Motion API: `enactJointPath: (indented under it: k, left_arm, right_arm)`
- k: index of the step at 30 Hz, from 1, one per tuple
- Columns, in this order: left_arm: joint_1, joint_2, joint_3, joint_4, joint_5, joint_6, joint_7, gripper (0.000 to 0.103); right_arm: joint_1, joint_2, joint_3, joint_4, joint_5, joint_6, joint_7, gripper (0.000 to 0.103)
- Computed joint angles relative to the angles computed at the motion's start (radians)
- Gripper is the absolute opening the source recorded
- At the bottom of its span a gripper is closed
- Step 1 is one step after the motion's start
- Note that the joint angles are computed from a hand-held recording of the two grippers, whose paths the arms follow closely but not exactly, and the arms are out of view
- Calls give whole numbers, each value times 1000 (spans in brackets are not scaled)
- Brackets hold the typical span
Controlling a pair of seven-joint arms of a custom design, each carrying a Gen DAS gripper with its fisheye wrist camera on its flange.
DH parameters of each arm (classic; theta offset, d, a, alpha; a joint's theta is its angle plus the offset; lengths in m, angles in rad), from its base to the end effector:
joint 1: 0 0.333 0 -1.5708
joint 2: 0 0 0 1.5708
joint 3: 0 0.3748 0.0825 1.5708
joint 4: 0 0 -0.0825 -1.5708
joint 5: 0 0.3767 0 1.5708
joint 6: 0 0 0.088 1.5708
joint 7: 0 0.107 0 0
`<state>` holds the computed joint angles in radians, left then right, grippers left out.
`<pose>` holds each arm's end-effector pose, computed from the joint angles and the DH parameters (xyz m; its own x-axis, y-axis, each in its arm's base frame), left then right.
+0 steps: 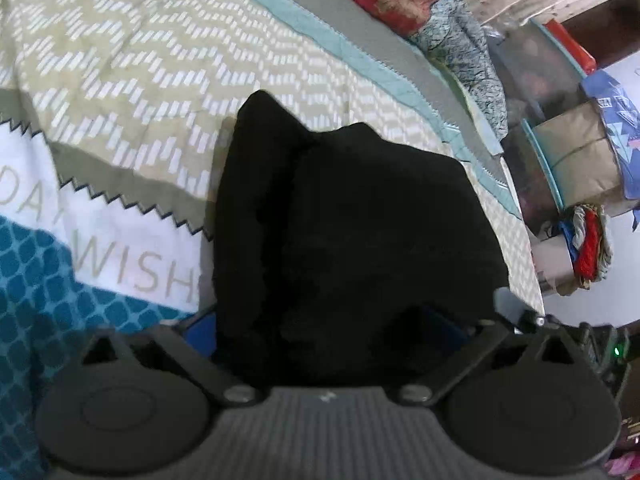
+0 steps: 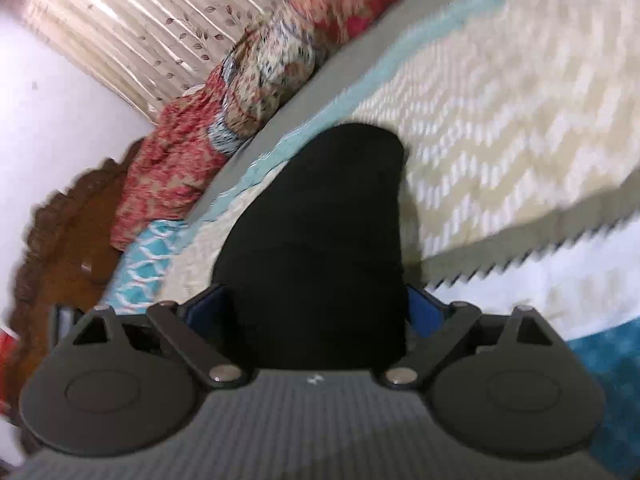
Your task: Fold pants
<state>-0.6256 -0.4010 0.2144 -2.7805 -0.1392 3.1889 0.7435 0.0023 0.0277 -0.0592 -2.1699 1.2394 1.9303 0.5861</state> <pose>0.3636 -0.1382 0.4792 0.3090 -0.7096 0.6332 -0.7108 -0.6147 -0.3420 0.5332 0.0354 0.4625 0.3541 -0.4793 -0.8030 -0.9220 -0.0353 -0.3855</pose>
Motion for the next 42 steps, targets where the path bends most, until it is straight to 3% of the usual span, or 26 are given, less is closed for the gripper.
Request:
enactJointPath:
  k: [1,2,5,6,10,13,16,18,22,23,25,26,29,31,33,35,37,39,42]
  left_arm:
    - [46,4,-48,14,22,-26,-1,59]
    - [88,-1,-88,26,40,-53,0,51]
    - [83,-31,-87,63,20,-45,62,46]
    - [118,-34,-105,84,59,-39,57,46]
    - [414,10,-294,203,228,-34,84,45]
    - [620,96,-417,303,347,-19,67,45]
    - [849,217,-576,419,521,-52,-29,45]
    - [936,305,-639,493,660,-95,-145,45]
    - [898,439,-597,569,677,-197,-220,45]
    - [875,456,-576,587,746,-242,-294,51]
    - [839,465,-542,589,802,-261,-372,58]
    - [822,458,-527,584,821,-261,-403,58]
    - [770,405,-504,575,828,-325,-403,56]
    - [736,346,-491,550,858,-370,-437,62]
    - [701,279,-481,509,871,-401,-456,79]
    - [658,209,-482,469,881,-457,-469,92]
    - [605,155,-483,445,853,-532,-457,98]
    - [555,105,-487,416,799,-591,-449,99]
    - [506,42,-507,382,751,-657,-459,103]
  right_arm:
    - [-3,3,-2,8,-3,-46,5,63]
    - [-1,-8,2,7,-4,-56,9,50]
    - [18,-64,10,9,24,-55,-56,43]
    - [27,-76,12,18,48,-50,-86,42]
    - [70,-44,28,107,171,23,-195,42]
    - [97,59,55,235,248,102,-257,42]
    - [115,185,93,364,263,198,-268,42]
    - [123,253,116,423,237,271,-256,41]
    - [147,354,150,485,111,402,-154,41]
    - [153,364,154,487,74,429,-118,45]
    - [156,370,156,487,-4,457,-15,55]
    - [156,368,160,484,-35,471,19,63]
    - [155,318,175,439,-90,565,9,70]
    - [150,249,187,368,-75,639,-42,76]
    - [122,159,204,268,78,678,-194,91]
    - [113,66,177,170,162,633,-290,92]
    - [123,-35,144,60,190,614,-333,97]
    - [142,-125,117,-40,169,623,-347,103]
    - [155,-246,104,-170,41,628,-245,103]
